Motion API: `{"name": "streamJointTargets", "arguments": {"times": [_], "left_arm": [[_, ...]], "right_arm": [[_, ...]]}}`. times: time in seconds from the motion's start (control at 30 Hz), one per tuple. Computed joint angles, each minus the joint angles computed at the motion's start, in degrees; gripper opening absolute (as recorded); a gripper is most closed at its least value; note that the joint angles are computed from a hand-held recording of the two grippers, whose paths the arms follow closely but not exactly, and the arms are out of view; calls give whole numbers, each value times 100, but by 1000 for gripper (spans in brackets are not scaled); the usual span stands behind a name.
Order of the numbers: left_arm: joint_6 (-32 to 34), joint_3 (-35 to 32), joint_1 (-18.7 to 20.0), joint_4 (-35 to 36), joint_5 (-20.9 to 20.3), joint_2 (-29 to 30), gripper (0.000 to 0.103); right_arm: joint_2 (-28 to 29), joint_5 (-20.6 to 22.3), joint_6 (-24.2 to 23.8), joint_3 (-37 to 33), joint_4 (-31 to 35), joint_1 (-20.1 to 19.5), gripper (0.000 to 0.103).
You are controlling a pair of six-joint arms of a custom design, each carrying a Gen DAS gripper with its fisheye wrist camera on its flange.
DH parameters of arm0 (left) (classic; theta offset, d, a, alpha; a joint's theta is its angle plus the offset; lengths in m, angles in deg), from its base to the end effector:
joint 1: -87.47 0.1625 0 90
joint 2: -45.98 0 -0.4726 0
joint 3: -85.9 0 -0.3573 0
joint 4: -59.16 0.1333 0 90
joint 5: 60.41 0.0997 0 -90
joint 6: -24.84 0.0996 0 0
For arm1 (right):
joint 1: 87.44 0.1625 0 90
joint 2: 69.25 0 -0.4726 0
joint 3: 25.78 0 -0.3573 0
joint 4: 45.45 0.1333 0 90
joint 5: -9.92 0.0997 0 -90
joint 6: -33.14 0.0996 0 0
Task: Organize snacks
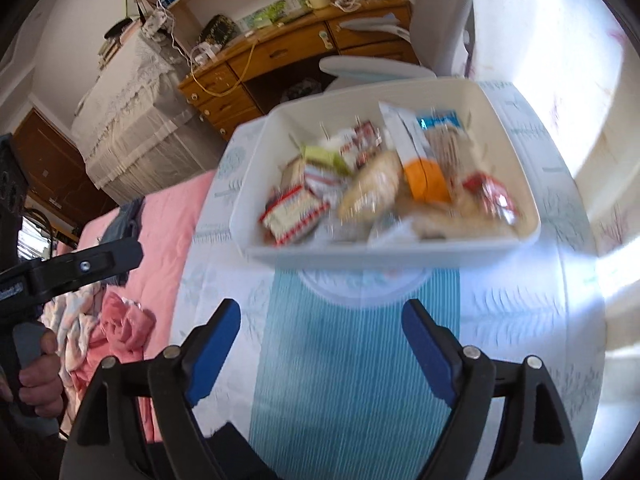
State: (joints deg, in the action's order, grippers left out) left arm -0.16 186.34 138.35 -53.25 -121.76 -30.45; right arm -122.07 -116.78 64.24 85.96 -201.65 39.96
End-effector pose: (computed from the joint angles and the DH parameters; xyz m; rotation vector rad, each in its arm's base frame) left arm -0.1968 -0.5289 0.3864 0.3394 2.6624 -0.3320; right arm 0.4103 -0.4152 0.1665 0.0885 -2.6109 0.6249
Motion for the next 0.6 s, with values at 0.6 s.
{"name": "streamJointTargets", "arguments": {"times": [0.6], "left_arm": [[-1969, 451, -1387, 1103, 935, -692, 99]], "right_arm": [[-941, -371, 691, -28, 1871, 867, 98]]}}
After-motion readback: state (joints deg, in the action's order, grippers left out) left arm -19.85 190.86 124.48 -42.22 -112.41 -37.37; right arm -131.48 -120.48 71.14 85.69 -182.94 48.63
